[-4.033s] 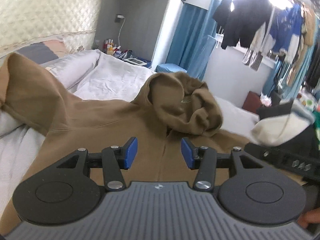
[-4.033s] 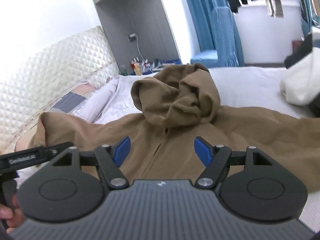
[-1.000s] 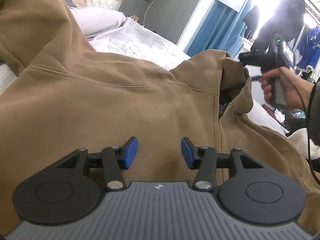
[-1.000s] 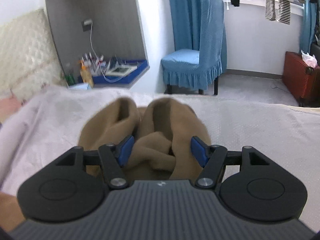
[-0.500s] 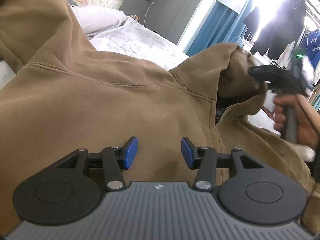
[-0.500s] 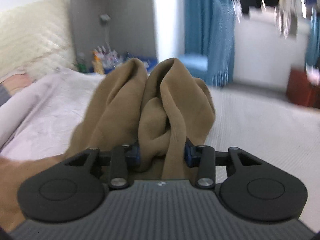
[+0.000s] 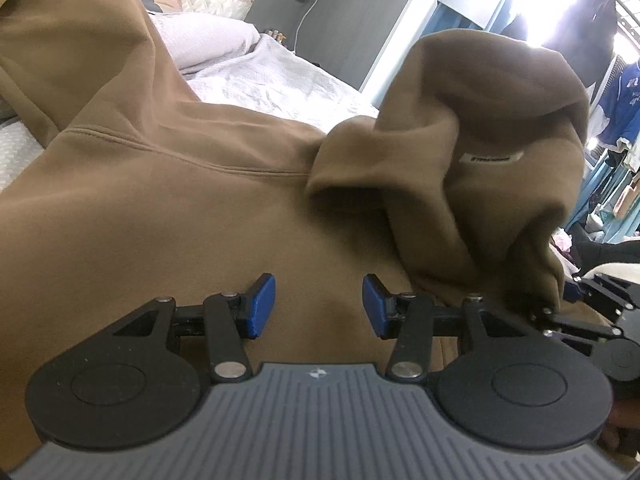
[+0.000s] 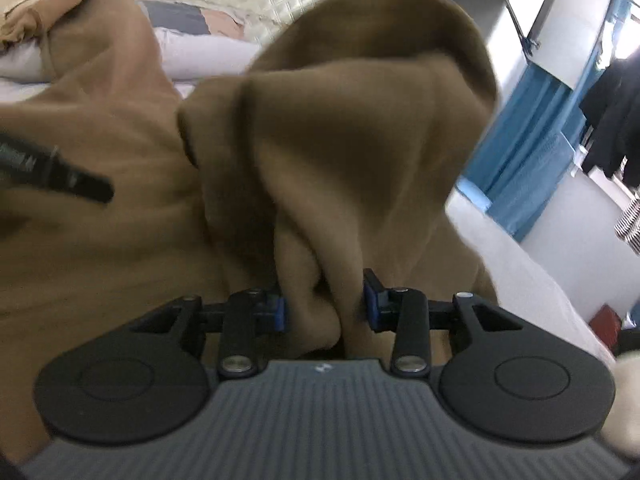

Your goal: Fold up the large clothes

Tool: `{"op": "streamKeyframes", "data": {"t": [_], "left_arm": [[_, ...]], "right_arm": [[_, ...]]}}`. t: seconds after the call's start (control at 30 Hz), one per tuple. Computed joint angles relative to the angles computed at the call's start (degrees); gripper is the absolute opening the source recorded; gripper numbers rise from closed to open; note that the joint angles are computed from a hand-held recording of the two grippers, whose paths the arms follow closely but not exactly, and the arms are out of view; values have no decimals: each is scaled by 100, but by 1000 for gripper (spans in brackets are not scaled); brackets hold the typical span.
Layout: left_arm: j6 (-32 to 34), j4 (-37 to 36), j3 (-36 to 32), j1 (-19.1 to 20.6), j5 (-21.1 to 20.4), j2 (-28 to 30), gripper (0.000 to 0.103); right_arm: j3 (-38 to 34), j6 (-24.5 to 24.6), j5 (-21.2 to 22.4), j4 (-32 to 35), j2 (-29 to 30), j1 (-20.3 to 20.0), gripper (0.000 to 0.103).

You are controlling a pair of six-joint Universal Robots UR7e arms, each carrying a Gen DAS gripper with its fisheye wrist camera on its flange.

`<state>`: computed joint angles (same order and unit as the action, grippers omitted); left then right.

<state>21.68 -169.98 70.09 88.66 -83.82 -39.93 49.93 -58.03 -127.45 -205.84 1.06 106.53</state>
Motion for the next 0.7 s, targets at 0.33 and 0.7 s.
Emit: {"op": "streamKeyframes", "data": {"t": [0.33, 0.7], "left_arm": [[-346, 221, -114, 136, -702, -62, 54], [-684, 266, -139, 278, -1518, -131, 59]], "right_arm": [[639, 2842, 27, 14, -524, 268, 81], [-1932, 1053, 333, 673, 798, 183, 38]]}}
